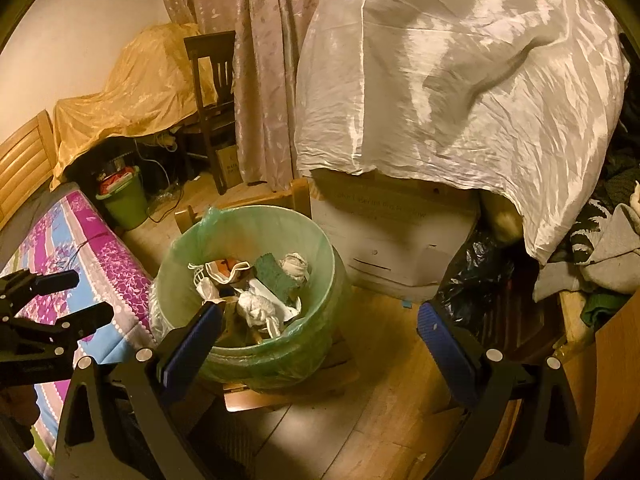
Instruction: Collect trash
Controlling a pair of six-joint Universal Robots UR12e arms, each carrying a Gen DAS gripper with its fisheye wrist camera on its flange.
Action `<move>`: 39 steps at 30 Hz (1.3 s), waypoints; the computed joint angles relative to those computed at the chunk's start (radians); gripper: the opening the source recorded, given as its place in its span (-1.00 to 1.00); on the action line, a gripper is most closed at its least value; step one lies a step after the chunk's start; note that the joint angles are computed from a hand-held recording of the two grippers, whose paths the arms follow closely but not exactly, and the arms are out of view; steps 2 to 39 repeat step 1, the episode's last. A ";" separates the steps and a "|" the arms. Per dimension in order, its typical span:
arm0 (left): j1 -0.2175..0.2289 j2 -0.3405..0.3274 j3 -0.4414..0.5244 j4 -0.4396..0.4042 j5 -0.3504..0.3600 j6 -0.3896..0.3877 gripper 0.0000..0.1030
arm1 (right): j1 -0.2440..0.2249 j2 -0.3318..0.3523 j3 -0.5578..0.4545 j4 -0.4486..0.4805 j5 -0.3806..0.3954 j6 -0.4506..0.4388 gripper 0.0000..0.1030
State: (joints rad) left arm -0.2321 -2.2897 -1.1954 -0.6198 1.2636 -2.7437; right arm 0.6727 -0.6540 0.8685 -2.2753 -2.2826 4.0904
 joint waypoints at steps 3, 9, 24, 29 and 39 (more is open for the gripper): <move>0.000 0.001 -0.001 0.002 0.000 -0.004 0.55 | 0.000 0.000 0.000 -0.003 0.000 -0.001 0.90; 0.000 0.001 -0.001 0.002 0.000 -0.004 0.55 | 0.000 0.000 0.000 -0.003 0.000 -0.001 0.90; 0.000 0.001 -0.001 0.002 0.000 -0.004 0.55 | 0.000 0.000 0.000 -0.003 0.000 -0.001 0.90; 0.000 0.001 -0.001 0.002 0.000 -0.004 0.55 | 0.000 0.000 0.000 -0.003 0.000 -0.001 0.90; 0.000 0.001 -0.001 0.002 0.000 -0.004 0.55 | 0.000 0.000 0.000 -0.003 0.000 -0.001 0.90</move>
